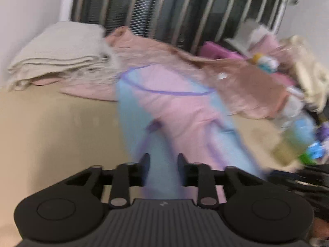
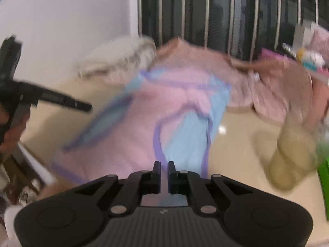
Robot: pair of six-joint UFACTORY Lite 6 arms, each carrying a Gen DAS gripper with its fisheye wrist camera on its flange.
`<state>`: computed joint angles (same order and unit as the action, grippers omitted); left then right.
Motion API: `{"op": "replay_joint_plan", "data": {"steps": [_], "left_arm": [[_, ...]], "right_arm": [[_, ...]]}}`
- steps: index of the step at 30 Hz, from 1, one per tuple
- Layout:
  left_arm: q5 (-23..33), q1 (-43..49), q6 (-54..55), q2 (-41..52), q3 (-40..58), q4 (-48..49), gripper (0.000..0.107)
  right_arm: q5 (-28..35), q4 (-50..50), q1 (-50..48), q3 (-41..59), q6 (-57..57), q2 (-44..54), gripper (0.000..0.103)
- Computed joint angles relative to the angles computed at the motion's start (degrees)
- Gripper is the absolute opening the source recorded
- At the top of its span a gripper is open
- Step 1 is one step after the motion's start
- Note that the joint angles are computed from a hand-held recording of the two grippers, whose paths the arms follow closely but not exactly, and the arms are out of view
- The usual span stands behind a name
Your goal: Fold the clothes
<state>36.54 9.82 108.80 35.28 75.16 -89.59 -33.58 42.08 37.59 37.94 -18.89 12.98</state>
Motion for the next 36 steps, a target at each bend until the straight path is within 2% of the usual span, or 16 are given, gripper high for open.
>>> {"op": "replay_joint_plan", "data": {"steps": [1, 4, 6, 9, 12, 13, 15, 19, 25, 28, 30, 33, 35, 36], "left_arm": [[-1.37, -1.75, 0.3, 0.28, -0.09, -0.19, 0.03], [-5.5, -7.1, 1.2, 1.61, 0.21, -1.08, 0.03], [-8.5, -8.76, 4.37, 2.57, -0.05, -8.06, 0.03], [-8.86, -8.54, 0.14, 4.08, 1.5, -6.81, 0.03], [-8.68, -8.22, -3.49, 5.4, 3.05, -3.68, 0.023], [-8.48, -8.22, -3.49, 5.52, 3.26, -3.46, 0.016], [-8.06, -8.22, -3.48, 5.74, 3.68, -3.06, 0.011], [-7.33, -8.25, -2.63, 6.07, 4.19, -3.51, 0.0], [-3.81, -7.18, -3.76, 7.67, 7.88, -4.95, 0.0], [-1.57, -6.57, -6.11, 8.55, 11.41, -5.12, 0.0], [-0.78, -6.47, -8.63, 8.17, 12.61, -0.97, 0.002], [1.13, -5.33, -4.43, 5.91, 8.8, 1.88, 0.008], [0.2, -4.94, 0.16, 4.28, 4.01, 2.08, 0.021], [-0.55, -4.78, 2.7, 3.85, 1.79, 1.36, 0.022]], "right_arm": [[-0.38, -1.82, -0.91, 2.7, 0.24, 2.34, 0.011], [1.74, -2.42, -3.51, 14.91, -4.26, 12.68, 0.011], [3.5, -1.22, -4.45, 21.26, -7.62, 17.97, 0.012], [6.23, -4.68, -6.21, 25.88, -4.51, 22.38, 0.021], [7.72, -7.16, -7.09, 28.45, -1.19, 24.98, 0.021], [7.47, -7.28, -7.08, 28.52, -0.74, 25.14, 0.017], [6.99, -7.47, -7.03, 28.66, 0.13, 25.46, 0.002], [4.42, -7.93, -6.67, 26.65, 2.45, 23.65, 0.001], [3.26, -12.55, -8.87, 23.22, 6.6, 17.56, 0.001], [3.78, -14.14, -10.81, 25.02, 7.67, 17.47, 0.001], [4.33, -13.21, -11.88, 27.98, 6.99, 19.23, 0.001], [8.03, -0.97, -12.34, 35.08, -6.88, 24.03, 0.003], [8.59, 8.03, -11.99, 35.89, -16.75, 24.93, 0.004], [8.62, 12.64, -11.81, 36.34, -21.79, 25.42, 0.006]]}}
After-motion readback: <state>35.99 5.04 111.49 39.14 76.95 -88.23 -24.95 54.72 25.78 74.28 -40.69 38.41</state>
